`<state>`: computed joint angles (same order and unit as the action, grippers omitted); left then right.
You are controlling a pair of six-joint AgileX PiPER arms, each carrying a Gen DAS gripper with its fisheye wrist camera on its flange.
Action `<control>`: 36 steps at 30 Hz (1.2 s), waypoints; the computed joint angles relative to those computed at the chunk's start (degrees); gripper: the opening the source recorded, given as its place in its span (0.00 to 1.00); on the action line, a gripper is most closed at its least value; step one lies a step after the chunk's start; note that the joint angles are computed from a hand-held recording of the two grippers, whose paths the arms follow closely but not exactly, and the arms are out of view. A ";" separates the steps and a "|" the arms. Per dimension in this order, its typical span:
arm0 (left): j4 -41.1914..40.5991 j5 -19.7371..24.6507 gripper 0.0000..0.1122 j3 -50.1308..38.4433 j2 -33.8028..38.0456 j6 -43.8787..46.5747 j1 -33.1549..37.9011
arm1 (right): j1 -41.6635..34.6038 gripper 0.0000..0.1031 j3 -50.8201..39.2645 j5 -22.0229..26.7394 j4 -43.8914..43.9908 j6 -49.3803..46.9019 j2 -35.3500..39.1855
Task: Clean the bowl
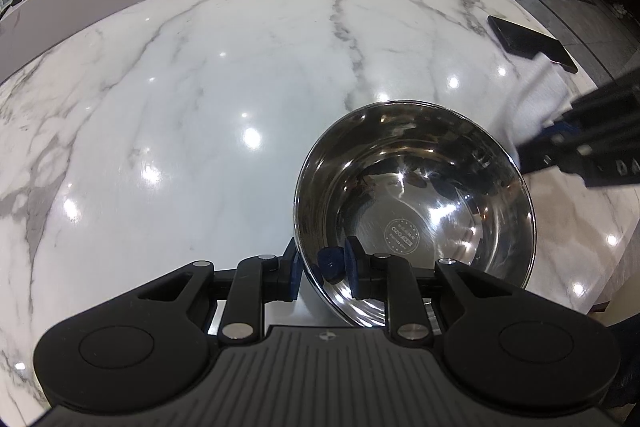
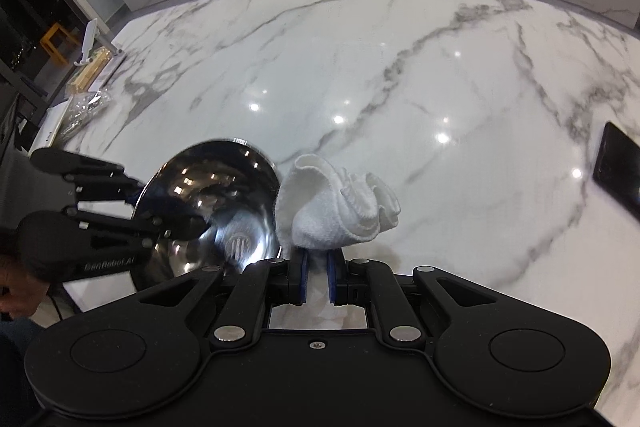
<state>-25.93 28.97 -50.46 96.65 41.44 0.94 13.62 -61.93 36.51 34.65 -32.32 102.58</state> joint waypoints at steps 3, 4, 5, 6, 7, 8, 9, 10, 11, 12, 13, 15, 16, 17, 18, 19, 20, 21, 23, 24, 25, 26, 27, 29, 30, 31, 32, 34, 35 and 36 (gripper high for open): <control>0.12 -0.09 0.18 0.09 -0.06 -0.05 -0.04 | 0.15 0.08 1.87 -0.10 0.25 -0.25 -1.52; 0.10 -0.04 0.18 0.06 -0.05 0.03 0.02 | 0.37 0.08 2.69 -0.23 0.22 -0.25 -2.12; 0.06 0.01 0.18 0.02 -0.03 0.09 0.08 | 0.66 0.08 3.46 -0.39 0.12 -0.19 -2.67; 0.01 0.06 0.18 -0.03 -0.01 0.15 0.14 | 0.91 0.08 4.09 -0.52 0.04 -0.14 -3.13; -0.05 0.09 0.18 -0.06 0.02 0.23 0.19 | 1.09 0.08 4.55 -0.62 0.08 -0.12 -3.43; -0.17 0.12 0.18 -0.13 0.08 0.34 0.23 | 1.42 0.08 5.32 -0.77 0.18 -0.07 -3.92; -0.26 0.16 0.18 -0.19 0.14 0.42 0.26 | 1.69 0.08 5.83 -0.81 0.23 0.02 -4.25; -0.26 0.16 0.18 -0.19 0.14 0.42 0.26 | 1.97 0.08 6.33 -0.86 0.28 0.12 -4.58; -0.26 0.16 0.18 -0.19 0.14 0.42 0.26 | 2.26 0.08 6.83 -0.90 0.32 0.22 -4.91; -0.24 0.13 0.18 -0.15 0.11 0.47 0.27 | 2.55 0.08 7.32 -0.94 0.36 0.33 -5.24; -0.23 0.10 0.18 -0.12 0.09 0.50 0.27 | 2.80 0.08 7.66 -0.96 0.38 0.45 -5.48; -0.21 0.07 0.18 -0.08 0.06 0.51 0.27 | 3.25 0.08 8.07 -1.04 0.29 0.70 -5.74; -0.22 0.07 0.18 -0.06 0.05 0.56 0.28 | 3.43 0.08 8.24 -1.16 0.09 1.01 -5.80; -0.22 0.07 0.18 -0.06 0.05 0.56 0.28 | 3.45 0.08 8.26 -1.29 -0.05 1.21 -5.72; -0.19 0.08 0.18 -0.10 0.08 0.54 0.27 | 3.44 0.08 8.23 -1.49 -0.21 1.44 -5.60; -0.18 0.10 0.18 -0.14 0.11 0.52 0.27 | 3.31 0.08 8.11 -1.83 -0.31 1.65 -5.38; -0.18 0.13 0.18 -0.18 0.14 0.50 0.27 | 3.08 0.08 7.92 -2.06 -0.27 1.71 -5.12; -0.16 0.16 0.18 -0.21 0.16 0.49 0.28 | 2.85 0.08 7.58 -2.23 -0.27 1.75 -4.76; -0.20 0.21 0.18 -0.27 0.20 0.53 0.32 | 2.45 0.08 6.33 -2.21 -0.57 1.91 -3.79; -0.30 0.22 0.18 -0.28 0.23 0.62 0.36 | 2.37 0.08 5.93 -2.15 -0.72 1.96 -3.51; -0.42 0.22 0.18 -0.28 0.26 0.71 0.41 | 2.38 0.08 5.13 -2.14 -1.28 2.40 -3.02; -0.47 0.20 0.18 -0.25 0.26 0.75 0.41 | 2.43 0.08 4.43 -2.27 -1.91 2.98 -2.61; -0.48 0.16 0.18 -0.19 0.24 0.74 0.39 | 2.38 0.08 3.95 -2.34 -2.17 3.24 -2.31; -0.50 0.07 0.18 -0.09 0.20 0.73 0.35 | 2.09 0.08 2.47 -2.48 -2.60 3.75 -1.42; -0.48 0.07 0.18 -0.08 0.18 0.70 0.34 | 1.94 0.08 1.97 -2.43 -2.56 3.74 -1.10; -0.43 0.09 0.18 -0.09 0.16 0.63 0.31 | 1.80 0.08 1.49 -2.39 -2.56 3.76 -0.80; -0.38 0.11 0.18 -0.10 0.14 0.56 0.28 | 1.72 0.08 1.07 -2.33 -2.71 3.86 -0.61; -0.44 0.10 0.18 -0.03 0.08 0.58 0.28 | 1.72 0.08 0.44 -2.19 -3.34 4.26 -0.35; -0.55 0.09 0.18 0.01 0.06 0.64 0.29 | 1.81 0.08 0.17 -2.16 -3.79 4.60 -0.31; -0.85 0.14 0.18 0.05 0.06 0.90 0.40 | 1.89 0.08 -0.03 -2.06 -4.09 4.84 -0.28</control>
<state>-26.78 29.11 -50.41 96.72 42.34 1.34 15.51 -61.97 34.45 30.56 -27.48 102.30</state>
